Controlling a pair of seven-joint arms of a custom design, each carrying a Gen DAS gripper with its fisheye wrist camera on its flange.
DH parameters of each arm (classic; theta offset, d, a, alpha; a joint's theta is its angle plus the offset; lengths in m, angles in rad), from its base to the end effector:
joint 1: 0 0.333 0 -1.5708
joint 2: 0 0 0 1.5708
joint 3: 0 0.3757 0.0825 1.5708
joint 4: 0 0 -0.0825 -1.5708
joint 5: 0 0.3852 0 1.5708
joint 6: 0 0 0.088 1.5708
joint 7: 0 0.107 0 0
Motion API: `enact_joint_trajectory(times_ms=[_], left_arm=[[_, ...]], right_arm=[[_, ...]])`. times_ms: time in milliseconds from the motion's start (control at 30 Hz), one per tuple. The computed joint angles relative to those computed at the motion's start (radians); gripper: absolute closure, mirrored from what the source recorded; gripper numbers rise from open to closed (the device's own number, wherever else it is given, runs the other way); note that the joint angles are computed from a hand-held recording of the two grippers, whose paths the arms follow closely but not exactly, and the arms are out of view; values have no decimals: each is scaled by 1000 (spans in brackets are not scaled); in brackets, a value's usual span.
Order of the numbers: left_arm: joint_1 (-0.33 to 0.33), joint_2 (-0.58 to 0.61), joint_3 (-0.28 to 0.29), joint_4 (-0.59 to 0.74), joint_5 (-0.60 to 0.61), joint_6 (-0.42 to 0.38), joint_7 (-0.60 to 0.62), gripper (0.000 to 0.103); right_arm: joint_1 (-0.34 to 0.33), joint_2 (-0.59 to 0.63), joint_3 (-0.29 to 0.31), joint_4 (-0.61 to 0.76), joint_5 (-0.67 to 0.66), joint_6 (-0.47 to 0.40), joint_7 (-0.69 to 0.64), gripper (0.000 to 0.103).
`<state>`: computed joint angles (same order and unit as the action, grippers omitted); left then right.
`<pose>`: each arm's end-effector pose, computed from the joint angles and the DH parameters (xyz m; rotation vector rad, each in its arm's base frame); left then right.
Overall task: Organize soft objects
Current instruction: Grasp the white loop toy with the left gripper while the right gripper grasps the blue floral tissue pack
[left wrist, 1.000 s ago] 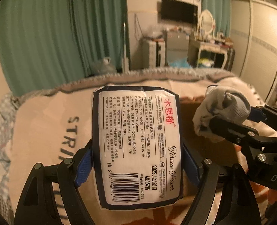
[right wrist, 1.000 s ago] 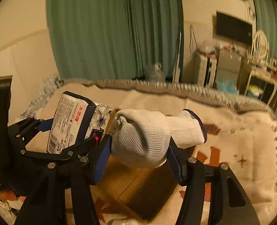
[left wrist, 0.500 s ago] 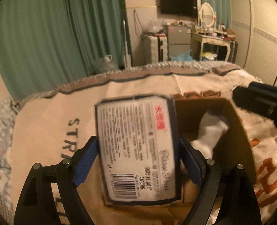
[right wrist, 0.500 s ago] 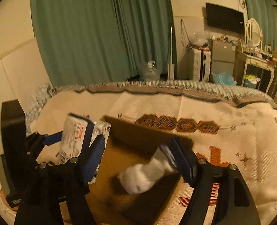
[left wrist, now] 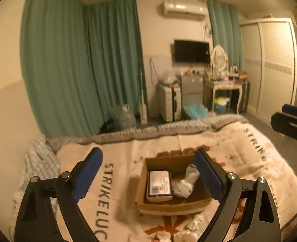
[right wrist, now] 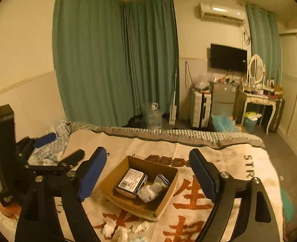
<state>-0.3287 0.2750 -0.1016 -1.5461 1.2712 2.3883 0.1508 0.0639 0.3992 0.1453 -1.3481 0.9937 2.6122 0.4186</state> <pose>0.6514 -0.2778 0.6205 -1.6268 1.2484 -0.7283 0.7438 0.1122 0.6497 -1.8112 0.8861 -0.5299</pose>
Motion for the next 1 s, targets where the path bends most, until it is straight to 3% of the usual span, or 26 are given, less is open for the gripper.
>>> enact_joint_trajectory(times_ms=[167, 400, 667, 1000], left_arm=[[-33, -94, -36, -122, 45, -95, -68, 9], [-17, -108, -85, -253, -46, -121, -178, 9], [-15, 3, -75, -290, -149, -20, -245, 9], [-30, 116, -52, -284, -290, 43, -244, 9]], right_arm=[[-42, -180, -9, -219, 140, -14, -170, 0], [-11, -278, -93, -423, 182, -64, -294, 0], [24, -192, -100, -521, 153, 31, -409, 0], [18, 3, -68, -418, -26, 27, -371, 0]])
